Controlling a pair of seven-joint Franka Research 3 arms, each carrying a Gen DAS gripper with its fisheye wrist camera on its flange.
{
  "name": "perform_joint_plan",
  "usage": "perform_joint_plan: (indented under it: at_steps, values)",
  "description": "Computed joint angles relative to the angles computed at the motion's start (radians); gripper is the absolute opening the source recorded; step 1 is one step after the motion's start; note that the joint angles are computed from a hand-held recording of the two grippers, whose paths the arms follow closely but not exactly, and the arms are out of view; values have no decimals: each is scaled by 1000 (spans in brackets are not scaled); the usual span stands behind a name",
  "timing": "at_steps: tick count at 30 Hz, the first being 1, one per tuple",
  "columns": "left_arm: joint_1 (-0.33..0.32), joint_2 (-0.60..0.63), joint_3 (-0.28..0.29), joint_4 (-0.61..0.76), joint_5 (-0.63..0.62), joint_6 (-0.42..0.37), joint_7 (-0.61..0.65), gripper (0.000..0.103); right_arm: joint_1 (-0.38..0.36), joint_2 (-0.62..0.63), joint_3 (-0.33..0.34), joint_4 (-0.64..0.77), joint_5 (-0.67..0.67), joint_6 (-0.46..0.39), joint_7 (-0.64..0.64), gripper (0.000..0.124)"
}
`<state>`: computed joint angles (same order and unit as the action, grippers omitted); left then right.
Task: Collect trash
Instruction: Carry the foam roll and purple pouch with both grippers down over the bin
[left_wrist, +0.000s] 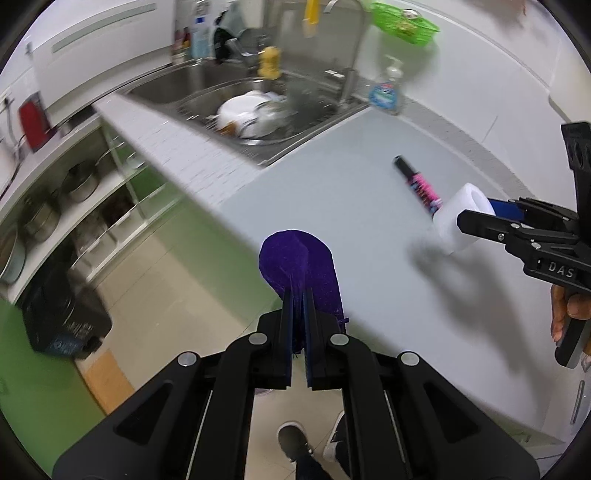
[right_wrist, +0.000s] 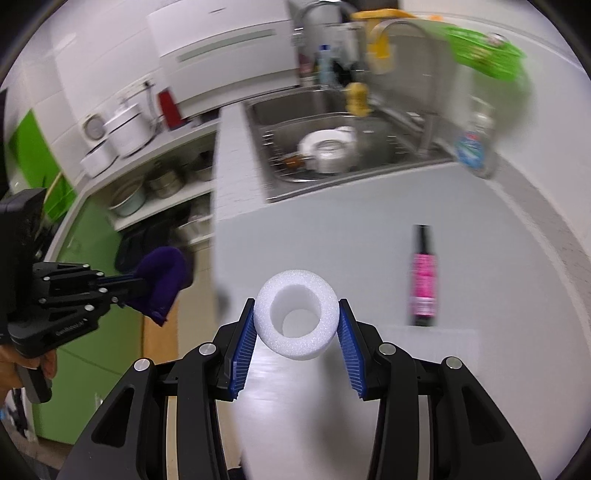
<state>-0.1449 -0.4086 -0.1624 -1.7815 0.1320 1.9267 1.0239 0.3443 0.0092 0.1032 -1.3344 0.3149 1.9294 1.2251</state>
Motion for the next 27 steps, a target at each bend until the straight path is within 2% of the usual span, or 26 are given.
perform_joint_plan:
  at_steps: [8,15,21,27]
  values:
    - [17,-241,56,-275,-18,-26,-14,4,93,-25,67,-113,-2,30,30,42]
    - [39,-408,104,-514,-34,-4,-26,4,172,0,105,-226,-13,71,35,42]
    - [63,-530,143,-733,-54,62,-41,4,230,56,125,-334,-45,146,36,42]
    - [89,-587,171,-925,-73,176,-46,4,264,154,121,-411,-93,251,47,42]
